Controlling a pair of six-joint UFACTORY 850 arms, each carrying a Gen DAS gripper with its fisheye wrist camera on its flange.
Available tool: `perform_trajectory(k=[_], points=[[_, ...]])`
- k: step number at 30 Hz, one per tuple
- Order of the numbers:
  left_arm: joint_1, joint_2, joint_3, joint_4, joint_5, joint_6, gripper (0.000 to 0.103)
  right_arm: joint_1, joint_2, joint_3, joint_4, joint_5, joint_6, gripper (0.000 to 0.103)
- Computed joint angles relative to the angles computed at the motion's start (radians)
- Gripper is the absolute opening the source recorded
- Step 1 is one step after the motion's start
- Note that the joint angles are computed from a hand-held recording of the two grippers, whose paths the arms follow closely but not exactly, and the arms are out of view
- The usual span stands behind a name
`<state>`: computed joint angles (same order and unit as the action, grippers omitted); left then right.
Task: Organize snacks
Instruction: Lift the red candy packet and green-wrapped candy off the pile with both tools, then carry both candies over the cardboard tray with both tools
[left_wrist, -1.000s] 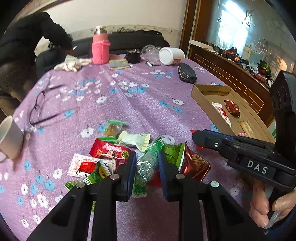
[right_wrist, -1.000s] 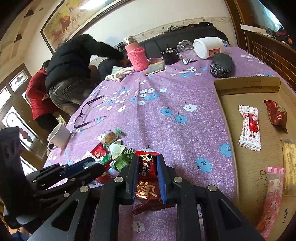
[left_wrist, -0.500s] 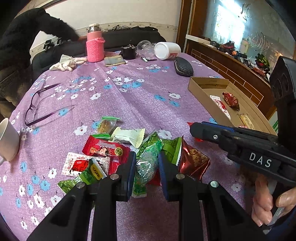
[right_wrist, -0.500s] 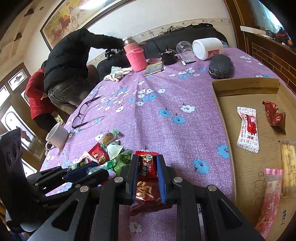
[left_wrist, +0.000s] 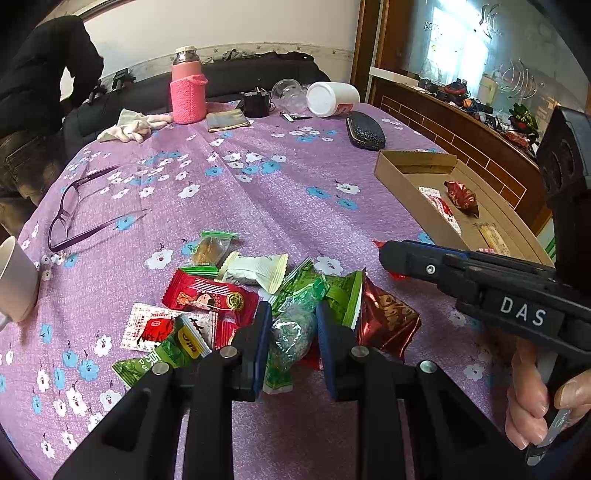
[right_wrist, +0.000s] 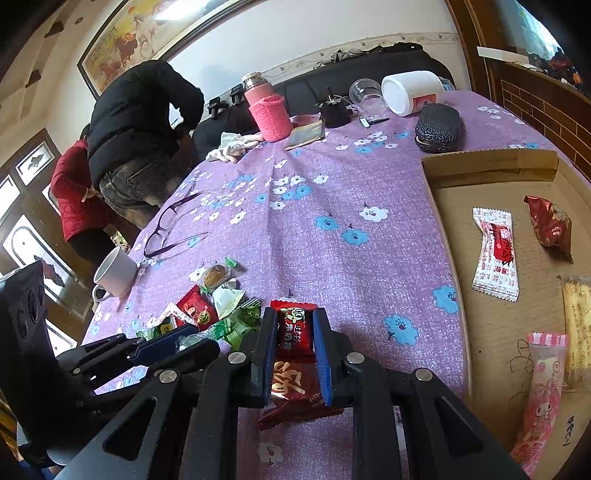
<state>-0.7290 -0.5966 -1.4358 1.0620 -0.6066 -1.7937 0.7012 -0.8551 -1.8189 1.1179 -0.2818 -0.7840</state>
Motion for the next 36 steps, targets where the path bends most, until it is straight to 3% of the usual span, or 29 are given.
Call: perform_trajectory(k=[12,25,36], points=[[0.002,0.007,0.009,-0.012,0.041,0.006,0.023,-0.007,-0.013,-0.017,-0.008,-0.029,0.03,0.021],[0.0,0.009,0.011,0.011,0.032,-0.018,0.023,-0.008,-0.007,-0.005,0.023,-0.022,0.014,0.021],[-0.006,0.004,0.008,0.041,0.016,-0.038,0.023,-0.002,0.013,0.026,0.067,0.042,-0.039,0.021]])
